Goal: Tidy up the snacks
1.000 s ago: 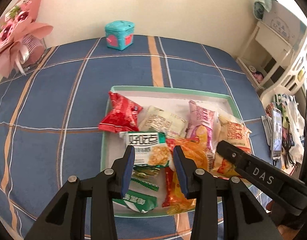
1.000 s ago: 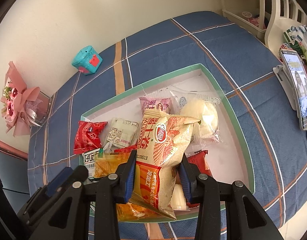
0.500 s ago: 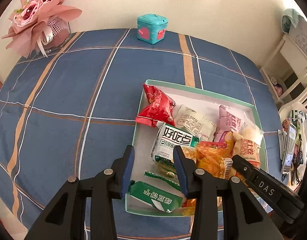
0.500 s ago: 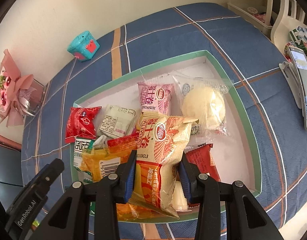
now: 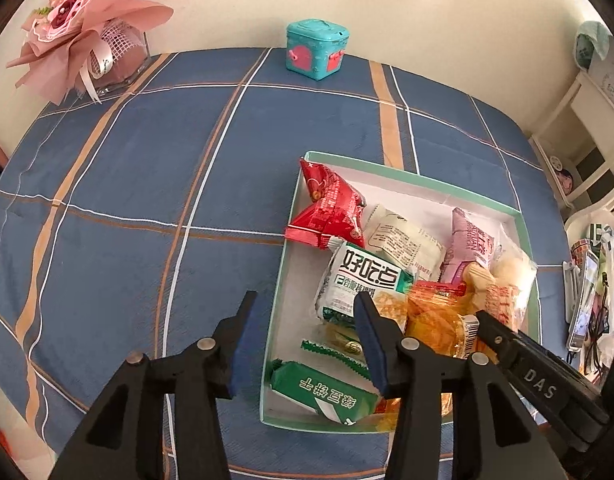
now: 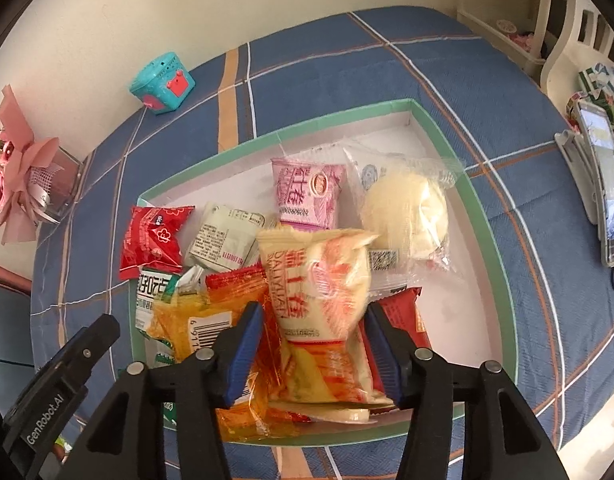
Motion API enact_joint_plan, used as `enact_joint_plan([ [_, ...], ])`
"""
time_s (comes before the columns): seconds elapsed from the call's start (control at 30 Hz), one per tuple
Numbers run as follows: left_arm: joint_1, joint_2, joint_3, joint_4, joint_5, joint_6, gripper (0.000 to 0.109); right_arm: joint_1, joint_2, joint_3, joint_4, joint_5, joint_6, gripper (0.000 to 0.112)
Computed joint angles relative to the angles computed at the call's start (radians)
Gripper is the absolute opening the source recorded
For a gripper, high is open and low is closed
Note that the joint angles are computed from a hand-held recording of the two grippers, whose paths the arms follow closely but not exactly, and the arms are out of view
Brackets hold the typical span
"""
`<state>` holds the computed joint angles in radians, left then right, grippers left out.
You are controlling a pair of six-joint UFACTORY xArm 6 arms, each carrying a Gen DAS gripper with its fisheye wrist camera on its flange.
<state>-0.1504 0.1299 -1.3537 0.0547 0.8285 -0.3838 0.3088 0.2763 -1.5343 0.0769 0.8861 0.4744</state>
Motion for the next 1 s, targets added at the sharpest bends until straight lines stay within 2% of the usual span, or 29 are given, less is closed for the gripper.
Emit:
enact_joint_plan([
  [0.2, 0.009, 0.002, -0.006, 0.023, 0.010, -0.030, 0.062, 0.004, -0.016, 0.005, -0.042, -0.047, 0.019, 0.067],
  [0.33, 0.012, 0.005, -0.010, 0.050, 0.016, -0.051, 0.066, 0.005, -0.026, 0.011, -0.063, -0.073, 0.029, 0.071],
  [0.4, 0.012, 0.007, -0.012, 0.077, 0.021, -0.072, 0.076, 0.005, -0.028, 0.013, -0.078, -0.083, 0.031, 0.074],
  [0.53, 0.015, 0.010, -0.012, 0.107, 0.022, -0.099, 0.076, 0.010, -0.028, 0.013, -0.093, -0.091, 0.022, 0.080],
  [0.6, 0.015, 0.009, -0.010, 0.131, 0.022, -0.119, 0.088, 0.014, -0.028, 0.012, -0.103, -0.092, 0.019, 0.083],
  [0.77, 0.017, 0.009, -0.005, 0.160, 0.010, -0.141, 0.091, 0.018, -0.027, 0.011, -0.122, -0.102, 0.011, 0.093],
  [0.83, 0.017, 0.009, -0.003, 0.172, 0.006, -0.151, 0.094, 0.020, -0.024, 0.010, -0.130, -0.106, 0.008, 0.102],
  [1.0, 0.020, 0.010, -0.003, 0.203, 0.004, -0.180, 0.098, 0.024, -0.026, 0.014, -0.149, -0.121, 0.005, 0.103],
])
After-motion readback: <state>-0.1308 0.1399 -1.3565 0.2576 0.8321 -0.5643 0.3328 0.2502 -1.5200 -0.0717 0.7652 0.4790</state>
